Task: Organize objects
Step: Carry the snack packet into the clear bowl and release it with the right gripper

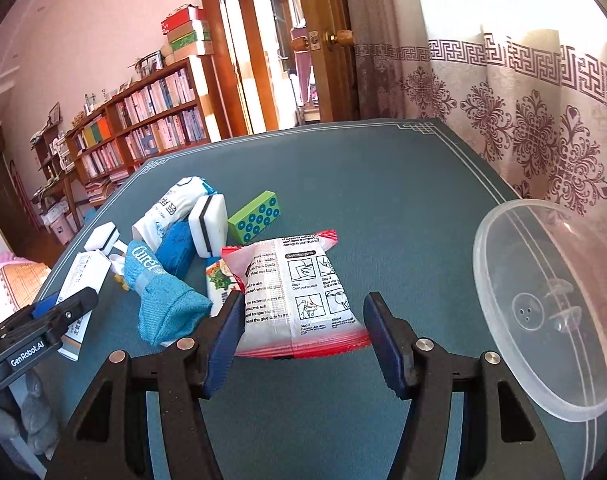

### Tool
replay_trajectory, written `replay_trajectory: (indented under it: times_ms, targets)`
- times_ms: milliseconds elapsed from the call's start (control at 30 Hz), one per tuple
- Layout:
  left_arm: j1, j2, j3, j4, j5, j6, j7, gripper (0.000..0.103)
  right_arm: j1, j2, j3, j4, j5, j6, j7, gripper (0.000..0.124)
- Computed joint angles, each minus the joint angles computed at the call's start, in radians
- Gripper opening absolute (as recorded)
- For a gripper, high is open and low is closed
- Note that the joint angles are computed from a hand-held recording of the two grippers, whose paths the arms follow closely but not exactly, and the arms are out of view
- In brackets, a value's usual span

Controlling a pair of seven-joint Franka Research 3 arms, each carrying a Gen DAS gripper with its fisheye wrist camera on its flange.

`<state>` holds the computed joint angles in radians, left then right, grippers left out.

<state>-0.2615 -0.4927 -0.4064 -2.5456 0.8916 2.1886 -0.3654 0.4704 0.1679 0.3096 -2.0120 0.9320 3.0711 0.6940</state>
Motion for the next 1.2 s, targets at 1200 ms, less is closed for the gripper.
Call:
replay_trajectory:
  times_ms: [1200]
  targets:
    - [-0.113,0.511,0.092,0.536,0.149,0.108,0.226,0.067,-0.090,0.007,-0.235,-0.087,-0.560,0.119,0.639,0.062]
